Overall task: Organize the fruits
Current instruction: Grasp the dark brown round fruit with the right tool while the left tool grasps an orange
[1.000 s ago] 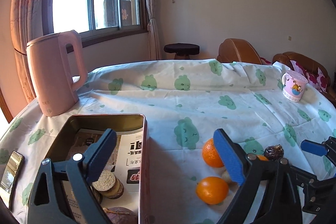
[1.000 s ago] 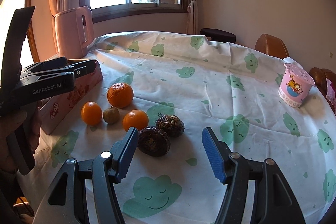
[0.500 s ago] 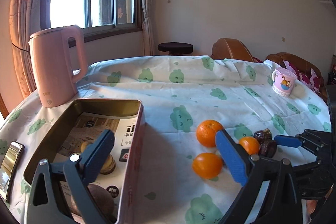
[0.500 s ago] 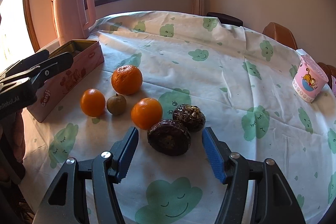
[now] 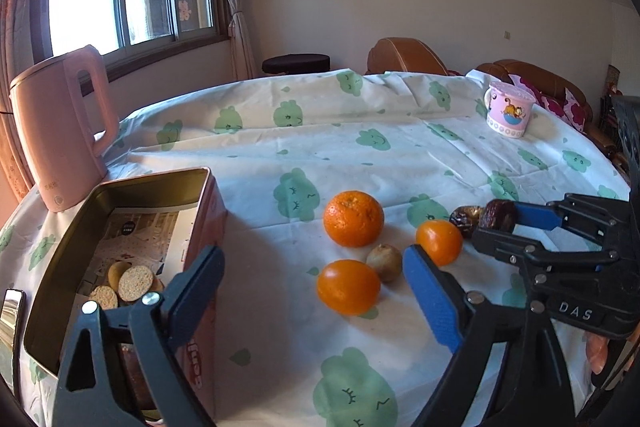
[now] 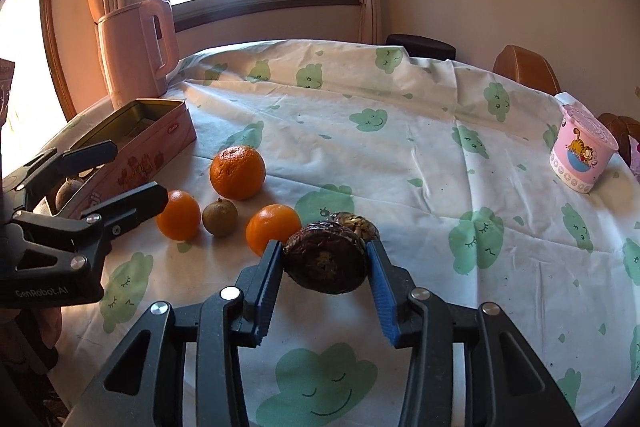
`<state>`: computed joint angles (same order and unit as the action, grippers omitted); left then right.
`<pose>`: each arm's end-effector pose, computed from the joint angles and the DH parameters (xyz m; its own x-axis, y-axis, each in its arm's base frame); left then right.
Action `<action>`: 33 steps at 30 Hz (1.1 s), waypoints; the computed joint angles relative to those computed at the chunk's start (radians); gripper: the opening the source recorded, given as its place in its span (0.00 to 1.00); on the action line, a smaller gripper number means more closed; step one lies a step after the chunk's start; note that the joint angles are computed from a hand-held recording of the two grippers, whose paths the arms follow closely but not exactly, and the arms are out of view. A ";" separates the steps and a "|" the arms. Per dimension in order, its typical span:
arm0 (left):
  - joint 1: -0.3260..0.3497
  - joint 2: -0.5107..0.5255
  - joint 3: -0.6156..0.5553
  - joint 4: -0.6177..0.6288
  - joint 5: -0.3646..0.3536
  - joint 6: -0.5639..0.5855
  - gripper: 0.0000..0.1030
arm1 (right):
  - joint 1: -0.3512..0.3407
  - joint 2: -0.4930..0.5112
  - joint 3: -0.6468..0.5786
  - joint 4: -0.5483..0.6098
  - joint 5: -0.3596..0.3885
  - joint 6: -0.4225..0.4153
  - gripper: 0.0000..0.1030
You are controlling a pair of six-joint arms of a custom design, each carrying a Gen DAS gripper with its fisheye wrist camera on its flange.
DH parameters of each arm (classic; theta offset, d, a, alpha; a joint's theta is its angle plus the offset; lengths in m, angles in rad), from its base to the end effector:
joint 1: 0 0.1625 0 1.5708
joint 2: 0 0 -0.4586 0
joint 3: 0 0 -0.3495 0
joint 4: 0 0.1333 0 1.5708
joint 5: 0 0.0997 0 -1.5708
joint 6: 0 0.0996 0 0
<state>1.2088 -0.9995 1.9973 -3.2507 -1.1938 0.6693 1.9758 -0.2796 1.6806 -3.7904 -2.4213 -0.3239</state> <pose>-0.0441 -0.5963 0.2456 -0.5758 0.5384 -0.6152 0.8061 0.4997 -0.3171 0.2964 -0.5431 -0.0275 -0.6940 0.0319 0.7192 -0.5170 0.6731 -0.5288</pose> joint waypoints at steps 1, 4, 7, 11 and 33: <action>0.000 0.001 -0.008 0.029 0.002 -0.001 0.81 | 0.002 0.005 -0.007 -0.018 -0.008 -0.011 0.43; 0.003 0.004 -0.039 0.127 0.006 -0.021 0.66 | 0.004 0.010 -0.025 -0.022 -0.010 -0.012 0.43; 0.010 0.008 -0.067 0.207 0.003 -0.049 0.63 | 0.006 0.019 -0.041 -0.015 -0.007 -0.022 0.43; 0.004 0.017 -0.073 0.238 0.027 -0.050 0.57 | 0.003 0.020 -0.040 -0.011 -0.001 -0.018 0.43; 0.014 -0.004 -0.041 0.130 -0.035 -0.027 0.23 | -0.003 0.012 -0.007 -0.063 0.079 -0.059 0.43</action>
<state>1.2229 -1.0037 1.9565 -3.1210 -1.2291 0.6418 1.9725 -0.2679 1.6738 -3.8531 -2.3421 -0.3828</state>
